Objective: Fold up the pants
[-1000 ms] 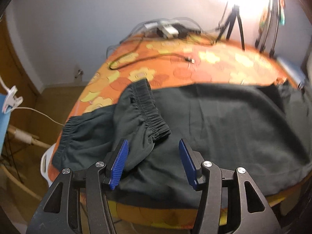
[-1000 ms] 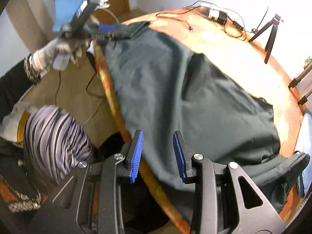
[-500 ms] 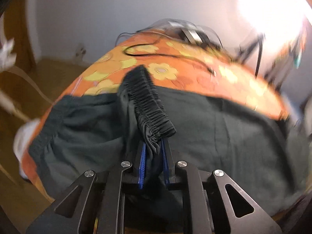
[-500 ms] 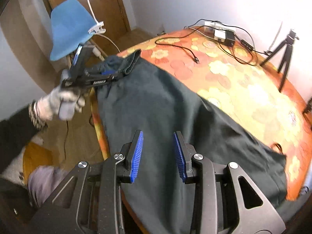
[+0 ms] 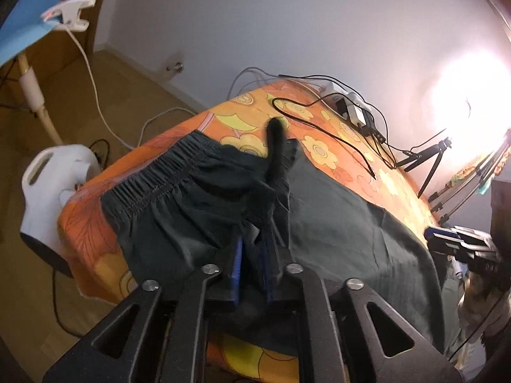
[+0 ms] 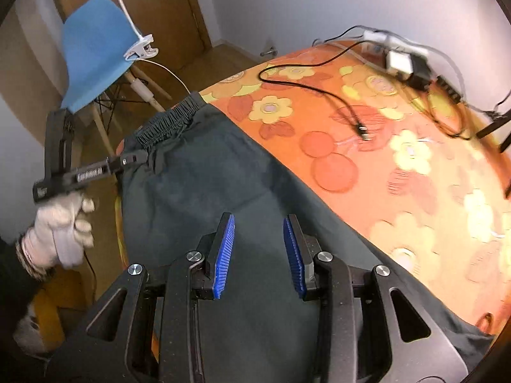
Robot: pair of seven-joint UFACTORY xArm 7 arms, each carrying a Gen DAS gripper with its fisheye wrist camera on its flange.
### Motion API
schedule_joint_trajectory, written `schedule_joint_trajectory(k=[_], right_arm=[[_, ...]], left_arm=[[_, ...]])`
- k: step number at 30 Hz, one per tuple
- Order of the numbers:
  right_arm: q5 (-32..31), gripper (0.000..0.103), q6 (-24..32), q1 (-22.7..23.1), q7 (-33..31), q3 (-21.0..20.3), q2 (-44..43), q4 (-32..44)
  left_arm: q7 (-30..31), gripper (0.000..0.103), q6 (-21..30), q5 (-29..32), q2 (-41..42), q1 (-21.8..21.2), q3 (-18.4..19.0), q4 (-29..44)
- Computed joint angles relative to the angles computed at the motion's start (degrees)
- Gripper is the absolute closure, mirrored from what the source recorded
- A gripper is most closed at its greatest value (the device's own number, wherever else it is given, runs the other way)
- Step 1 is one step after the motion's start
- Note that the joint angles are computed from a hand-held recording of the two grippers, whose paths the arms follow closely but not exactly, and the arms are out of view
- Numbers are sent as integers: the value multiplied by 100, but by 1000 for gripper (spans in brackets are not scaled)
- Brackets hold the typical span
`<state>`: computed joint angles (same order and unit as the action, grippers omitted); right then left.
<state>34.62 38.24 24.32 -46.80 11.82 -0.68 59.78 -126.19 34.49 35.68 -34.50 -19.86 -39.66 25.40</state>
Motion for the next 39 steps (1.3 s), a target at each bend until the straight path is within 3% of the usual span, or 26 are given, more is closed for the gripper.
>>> schedule_joint_trajectory(k=[2, 5, 10, 12, 13, 17, 23, 30, 34, 37, 39], right_arm=[[61, 69, 56, 50, 48, 63, 205, 186], [29, 69, -51, 159, 96, 212, 388, 328], [-200, 69, -291, 348, 326, 393, 617, 489], [-367, 66, -403, 404, 472, 429, 705, 533], [-431, 63, -442, 419, 549, 439, 756, 566], [-773, 62, -600, 459, 902, 460, 1007, 743], [-1173, 61, -443, 512, 1416, 598, 1872, 1814], [-1760, 48, 489, 989, 1868, 696, 3417, 3786], [-2013, 46, 732, 1181, 1858, 701, 3844, 4277], [-1809, 82, 1139, 1112, 1732, 843, 4003, 4558], [-1843, 87, 966, 1168, 1630, 794, 3898, 4384]], left_arm=[[96, 53, -12, 34, 80, 35, 57, 62], [161, 50, 135, 36, 147, 81, 141, 129], [-136, 50, -276, -18, -201, 185, 384, -302], [-366, 57, -491, 24, -395, 371, 275, -463], [-374, 80, -498, -13, -437, 405, 248, -493], [-351, 89, -441, 21, -441, 574, -60, -452], [-201, 93, 410, 116, -327, 436, -365, -96], [-54, 93, 559, 147, -378, 53, -92, -200], [-32, 93, 497, 206, -403, -18, -30, -250], [-89, 94, 378, 292, -420, 42, -39, -298], [-151, 94, 365, 329, -460, 64, -89, -324]])
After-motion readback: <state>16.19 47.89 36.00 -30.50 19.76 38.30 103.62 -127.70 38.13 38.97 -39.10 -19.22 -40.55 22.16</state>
